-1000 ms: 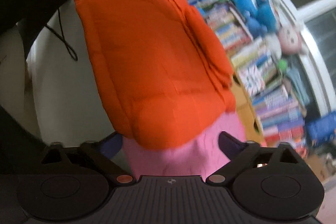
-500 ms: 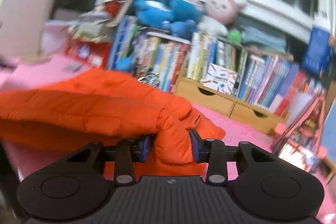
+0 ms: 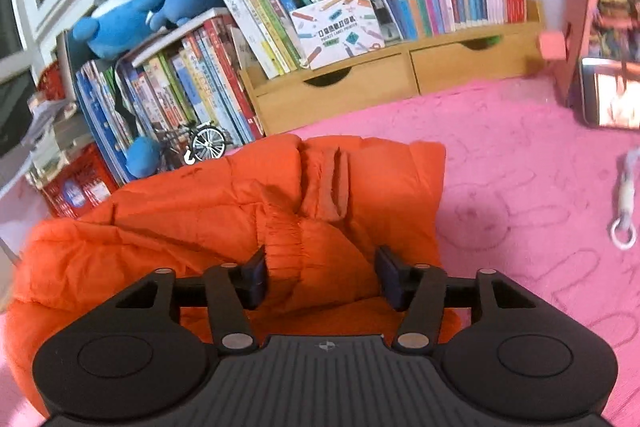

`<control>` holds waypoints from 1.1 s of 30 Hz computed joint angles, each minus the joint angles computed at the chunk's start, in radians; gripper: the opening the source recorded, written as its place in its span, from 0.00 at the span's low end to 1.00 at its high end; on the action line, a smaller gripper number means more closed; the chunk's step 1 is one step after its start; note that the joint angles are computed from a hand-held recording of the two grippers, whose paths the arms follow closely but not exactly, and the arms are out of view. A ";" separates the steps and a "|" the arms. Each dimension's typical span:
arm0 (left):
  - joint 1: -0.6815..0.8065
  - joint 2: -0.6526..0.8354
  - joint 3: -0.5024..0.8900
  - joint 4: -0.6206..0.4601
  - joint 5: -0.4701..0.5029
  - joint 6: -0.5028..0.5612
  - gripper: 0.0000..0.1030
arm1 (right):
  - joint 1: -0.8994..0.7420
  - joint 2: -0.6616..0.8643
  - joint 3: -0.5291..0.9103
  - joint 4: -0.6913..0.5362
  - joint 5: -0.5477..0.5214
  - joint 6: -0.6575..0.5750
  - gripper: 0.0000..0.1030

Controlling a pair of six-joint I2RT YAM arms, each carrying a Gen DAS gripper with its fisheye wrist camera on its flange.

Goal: Fold clothes

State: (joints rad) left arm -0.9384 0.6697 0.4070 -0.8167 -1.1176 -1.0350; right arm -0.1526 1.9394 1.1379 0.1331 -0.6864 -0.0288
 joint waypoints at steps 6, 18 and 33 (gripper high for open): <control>0.239 0.069 -0.086 0.594 0.255 0.451 1.00 | -0.108 -0.020 -0.043 0.043 -0.176 -0.081 0.93; 0.381 0.748 0.211 0.779 0.348 0.396 1.00 | -0.147 -0.182 -0.269 0.090 -0.153 -0.521 1.00; 0.446 0.782 0.187 0.852 0.465 0.363 1.00 | -0.079 -0.148 -0.202 -0.058 -0.004 -0.595 1.00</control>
